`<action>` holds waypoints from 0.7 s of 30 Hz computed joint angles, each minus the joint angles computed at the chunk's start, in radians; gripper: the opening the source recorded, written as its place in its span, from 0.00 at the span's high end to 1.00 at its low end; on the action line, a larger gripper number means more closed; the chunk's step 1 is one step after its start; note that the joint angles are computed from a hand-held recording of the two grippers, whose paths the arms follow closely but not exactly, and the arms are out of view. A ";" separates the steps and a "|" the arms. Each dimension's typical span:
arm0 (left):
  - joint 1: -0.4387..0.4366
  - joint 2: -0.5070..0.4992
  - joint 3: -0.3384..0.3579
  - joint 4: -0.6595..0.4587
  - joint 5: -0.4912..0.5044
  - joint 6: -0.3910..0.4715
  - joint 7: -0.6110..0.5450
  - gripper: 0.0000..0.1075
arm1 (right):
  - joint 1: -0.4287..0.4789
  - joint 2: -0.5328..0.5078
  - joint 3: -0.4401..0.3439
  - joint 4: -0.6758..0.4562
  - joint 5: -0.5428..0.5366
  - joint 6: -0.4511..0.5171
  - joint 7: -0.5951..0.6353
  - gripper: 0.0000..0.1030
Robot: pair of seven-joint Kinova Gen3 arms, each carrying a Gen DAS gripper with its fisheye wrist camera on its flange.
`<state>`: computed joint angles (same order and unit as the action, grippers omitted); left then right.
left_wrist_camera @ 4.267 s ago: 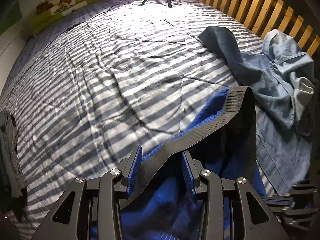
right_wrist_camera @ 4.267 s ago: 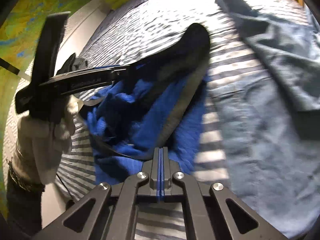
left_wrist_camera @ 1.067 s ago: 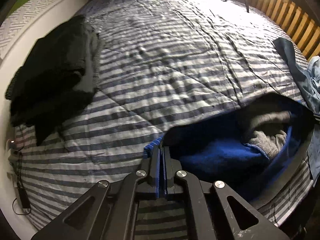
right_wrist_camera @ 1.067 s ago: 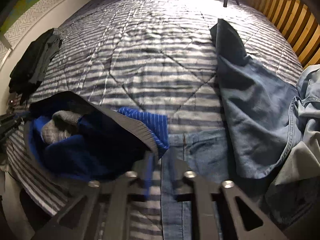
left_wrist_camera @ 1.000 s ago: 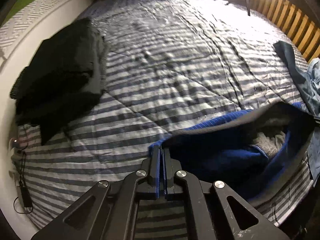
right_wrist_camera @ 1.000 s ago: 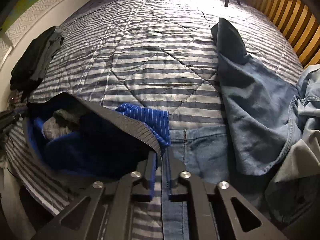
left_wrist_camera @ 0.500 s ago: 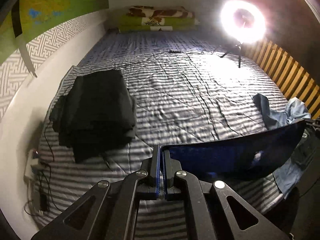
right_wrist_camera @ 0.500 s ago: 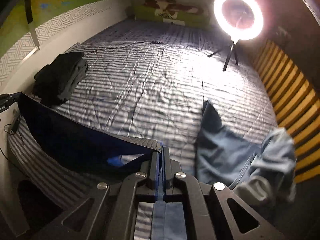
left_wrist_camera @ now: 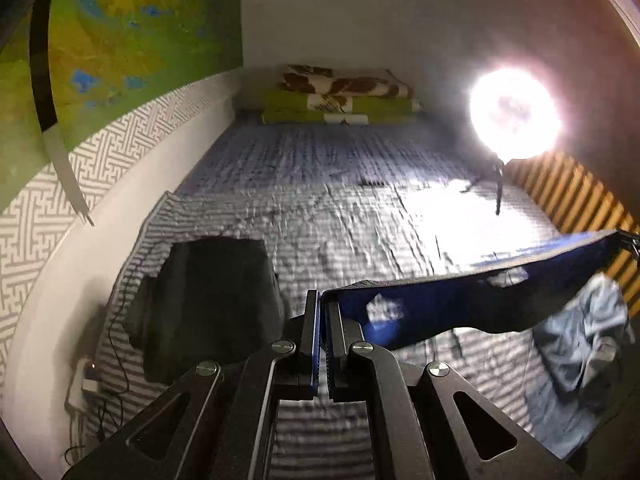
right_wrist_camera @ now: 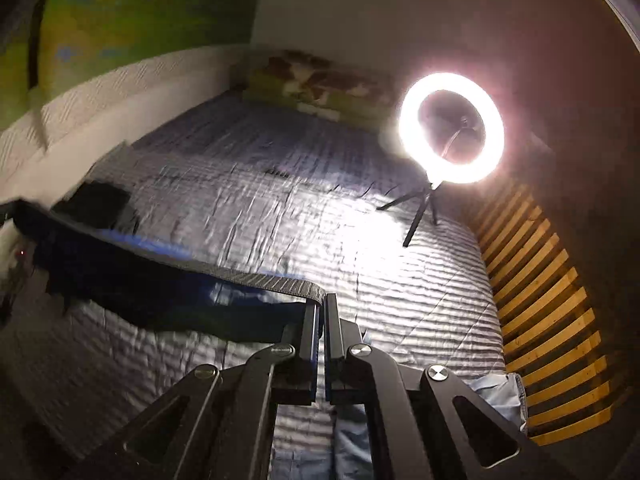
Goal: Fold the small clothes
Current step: 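Lift the shorts by the waistband with both tools and stretch them out, then lay the shorts flat on the bed and open both tools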
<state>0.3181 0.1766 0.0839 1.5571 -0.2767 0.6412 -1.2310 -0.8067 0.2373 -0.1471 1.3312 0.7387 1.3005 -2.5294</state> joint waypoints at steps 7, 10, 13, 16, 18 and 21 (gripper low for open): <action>0.171 0.044 -0.125 0.324 -0.094 -0.081 0.124 0.99 | 0.016 0.031 -0.055 0.321 -0.174 -0.225 -0.104 0.99; 0.115 0.103 -0.077 0.462 -0.123 -0.185 0.203 0.99 | 0.001 0.092 -0.082 0.443 -0.196 -0.347 -0.187 0.99; 0.101 0.115 -0.085 0.550 -0.149 -0.288 0.260 0.99 | -0.050 0.125 -0.044 0.519 -0.211 -0.434 -0.248 0.99; 0.104 0.095 -0.096 0.594 -0.122 -0.320 0.238 0.96 | -0.111 0.122 -0.010 0.543 -0.172 -0.443 -0.305 0.98; 0.101 0.079 -0.090 0.612 -0.102 -0.330 0.220 0.96 | -0.107 0.106 -0.014 0.557 -0.179 -0.455 -0.306 0.94; 0.129 0.056 -0.116 0.636 -0.120 -0.330 0.235 0.96 | -0.099 0.082 -0.027 0.580 -0.189 -0.459 -0.306 0.91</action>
<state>0.4472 0.2325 -0.0323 2.1929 -0.3962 0.3108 -0.9959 -0.9056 0.3197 -0.1745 1.9110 0.5494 0.8412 -2.8355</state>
